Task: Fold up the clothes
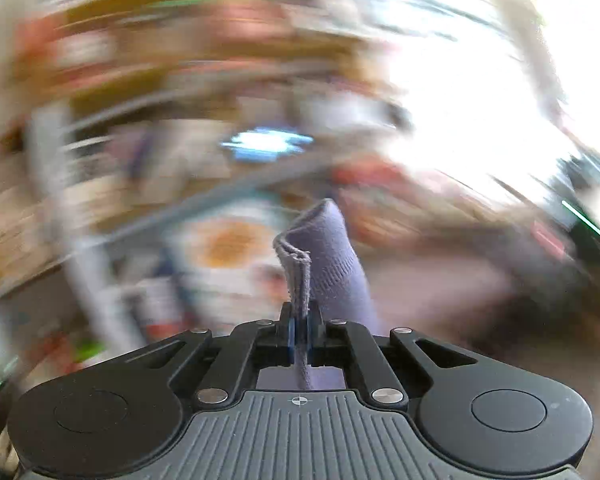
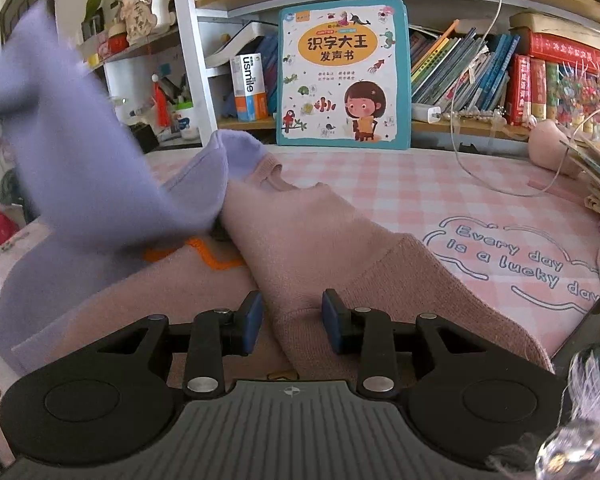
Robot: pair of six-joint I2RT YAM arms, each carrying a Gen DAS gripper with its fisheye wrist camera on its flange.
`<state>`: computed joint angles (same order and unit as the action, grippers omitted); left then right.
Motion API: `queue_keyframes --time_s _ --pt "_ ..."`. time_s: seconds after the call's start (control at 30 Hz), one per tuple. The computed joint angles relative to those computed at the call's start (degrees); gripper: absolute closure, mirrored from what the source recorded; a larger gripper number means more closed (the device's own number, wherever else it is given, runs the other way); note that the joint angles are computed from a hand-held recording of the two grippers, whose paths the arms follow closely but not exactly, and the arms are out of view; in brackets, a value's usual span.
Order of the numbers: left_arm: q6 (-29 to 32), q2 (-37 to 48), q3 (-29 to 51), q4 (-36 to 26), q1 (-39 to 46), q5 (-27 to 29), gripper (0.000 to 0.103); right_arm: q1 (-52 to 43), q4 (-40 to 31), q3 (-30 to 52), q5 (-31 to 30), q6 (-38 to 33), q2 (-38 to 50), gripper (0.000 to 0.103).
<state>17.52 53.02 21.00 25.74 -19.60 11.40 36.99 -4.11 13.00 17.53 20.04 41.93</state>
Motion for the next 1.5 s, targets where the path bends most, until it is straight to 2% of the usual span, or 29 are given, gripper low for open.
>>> queue_keyframes --time_s 0.1,0.27,0.4,0.57,0.6,0.77,0.83,0.93,1.0,1.1,1.17,1.37,1.5 --pt "-6.61 8.59 6.77 4.69 13.51 0.5 0.097 0.47 0.34 0.14 0.77 0.14 0.79 0.072" --pt "-2.68 23.29 14.29 12.26 24.32 -9.96 0.097 -0.37 0.2 0.95 0.27 0.86 1.89 0.072" --pt "-2.08 32.33 20.14 10.61 30.27 -11.1 0.097 0.08 0.84 2.4 1.57 0.86 4.94 0.072" --pt "0.22 38.33 21.82 8.91 32.03 -12.11 0.096 -0.68 3.16 5.52 2.44 -1.16 11.51 0.072" --pt "0.84 38.71 21.11 9.33 32.23 -12.34 0.092 -1.02 3.76 6.03 2.47 -1.81 12.65 0.071" --pt "-1.83 36.21 18.34 6.71 31.98 -14.04 0.081 -3.27 7.55 8.93 1.71 -5.47 19.44 0.068" --pt "-2.56 31.11 13.77 6.97 31.3 -10.17 0.077 -3.91 9.25 9.46 1.22 -6.6 21.58 0.067" --pt "-3.31 19.58 7.25 0.63 28.98 -0.04 0.068 -3.72 9.98 9.54 1.1 -6.35 22.03 0.066" --pt "-2.34 11.36 3.24 -4.89 26.03 5.13 0.047 -2.36 9.2 8.49 1.84 -5.42 19.15 0.066" --pt "-0.93 1.43 -1.4 -12.44 20.11 6.85 0.036 0.37 4.38 6.2 3.58 -4.2 10.36 0.066" --pt "-0.63 -2.66 -3.49 -16.56 16.56 6.6 0.035 3.68 -2.33 5.72 7.11 -3.58 3.48 0.065" --pt "-0.38 -5.08 -7.23 -18.93 11.09 -0.79 0.035 11.05 -25.77 9.02 17.14 -0.92 -12.5 0.062" --pt "-1.83 -4.92 -7.5 -21.32 13.33 0.13 0.035 6.0 -37.05 11.91 16.07 -0.07 -17.76 0.061"
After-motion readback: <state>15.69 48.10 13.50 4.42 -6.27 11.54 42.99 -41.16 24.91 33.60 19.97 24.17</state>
